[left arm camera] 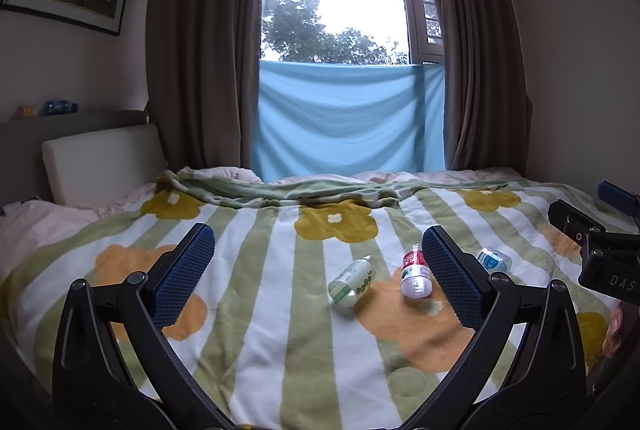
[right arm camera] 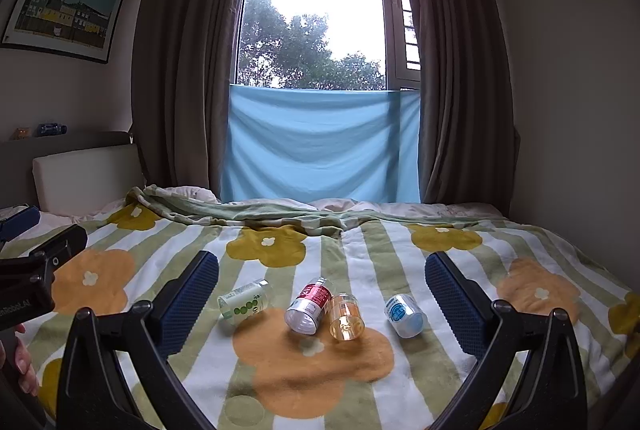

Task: Flip cup upside down

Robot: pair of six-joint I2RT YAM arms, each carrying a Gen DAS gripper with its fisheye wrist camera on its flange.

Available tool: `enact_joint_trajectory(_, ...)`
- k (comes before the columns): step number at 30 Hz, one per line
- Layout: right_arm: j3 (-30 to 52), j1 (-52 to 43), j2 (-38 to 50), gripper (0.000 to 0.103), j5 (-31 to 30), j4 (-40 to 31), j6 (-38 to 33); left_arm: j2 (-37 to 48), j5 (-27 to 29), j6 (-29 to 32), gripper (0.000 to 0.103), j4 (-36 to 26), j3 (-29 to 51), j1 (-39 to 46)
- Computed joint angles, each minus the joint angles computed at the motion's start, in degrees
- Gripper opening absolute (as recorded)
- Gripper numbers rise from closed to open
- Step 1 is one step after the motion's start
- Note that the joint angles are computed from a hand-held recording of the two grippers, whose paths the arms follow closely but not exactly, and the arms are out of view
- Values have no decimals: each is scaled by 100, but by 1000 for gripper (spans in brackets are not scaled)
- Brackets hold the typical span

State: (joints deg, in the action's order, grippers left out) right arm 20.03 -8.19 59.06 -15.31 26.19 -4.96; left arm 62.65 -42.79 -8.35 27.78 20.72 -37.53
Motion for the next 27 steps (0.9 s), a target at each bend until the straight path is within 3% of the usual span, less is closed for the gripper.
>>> enact_joint_trajectory(21,-263,-126,82,103,-46,424,83,-32,-52,34,103,91,-115,-40)
enact_joint_trajectory(24,-302,-140,190,103,-34,514,87,93,113,17,103,47,-25,92)
enact_joint_trajectory(27,-299,-171,374,103,-22,582,54,339,637,3,103,-27,162,474)
